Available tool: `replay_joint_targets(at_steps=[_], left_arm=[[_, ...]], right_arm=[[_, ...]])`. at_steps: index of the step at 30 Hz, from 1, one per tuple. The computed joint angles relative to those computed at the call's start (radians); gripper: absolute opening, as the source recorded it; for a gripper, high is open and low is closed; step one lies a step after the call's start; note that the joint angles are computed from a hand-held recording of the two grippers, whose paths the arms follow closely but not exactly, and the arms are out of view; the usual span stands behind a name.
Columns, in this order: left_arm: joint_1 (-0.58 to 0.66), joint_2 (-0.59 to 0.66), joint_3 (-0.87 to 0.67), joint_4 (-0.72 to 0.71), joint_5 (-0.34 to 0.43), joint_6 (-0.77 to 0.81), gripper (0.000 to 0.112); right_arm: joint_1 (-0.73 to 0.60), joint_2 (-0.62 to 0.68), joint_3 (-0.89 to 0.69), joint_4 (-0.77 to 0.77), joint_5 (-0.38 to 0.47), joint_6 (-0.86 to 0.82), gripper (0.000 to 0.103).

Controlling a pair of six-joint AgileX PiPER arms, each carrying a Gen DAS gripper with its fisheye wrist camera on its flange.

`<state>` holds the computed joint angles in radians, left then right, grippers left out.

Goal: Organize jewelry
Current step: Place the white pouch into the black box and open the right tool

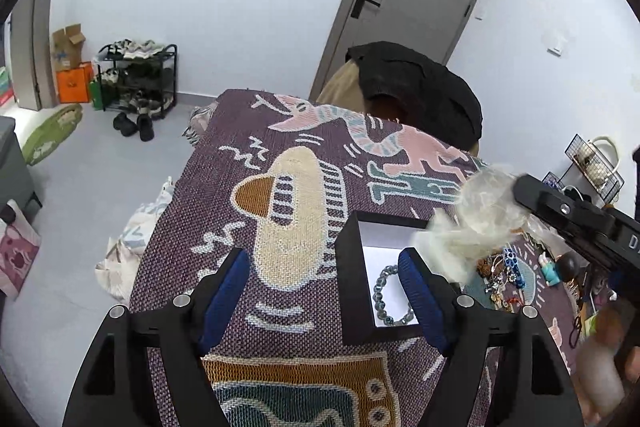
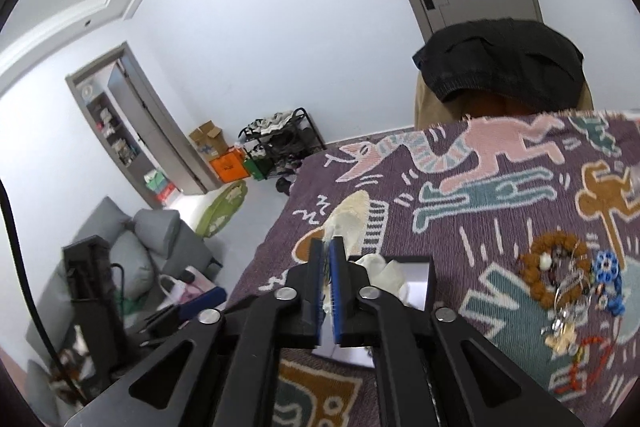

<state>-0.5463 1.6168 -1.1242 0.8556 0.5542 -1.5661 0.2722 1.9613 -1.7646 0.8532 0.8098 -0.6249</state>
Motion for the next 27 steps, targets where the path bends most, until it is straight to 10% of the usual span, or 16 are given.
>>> replay_joint_targets(at_steps=[3,27], left_arm=[[-0.017,-0.004,0.011,0.048,0.005,-0.041,0.078],[-0.181,0.205,-0.305,-0.021,0.078,0.140,0.090]], right_arm=[[-0.005,-0.008,0.034,0.025,-0.027,-0.046,0.094],[-0.360,-0.100,0.300,0.122,0.015,-0.164,0.095]])
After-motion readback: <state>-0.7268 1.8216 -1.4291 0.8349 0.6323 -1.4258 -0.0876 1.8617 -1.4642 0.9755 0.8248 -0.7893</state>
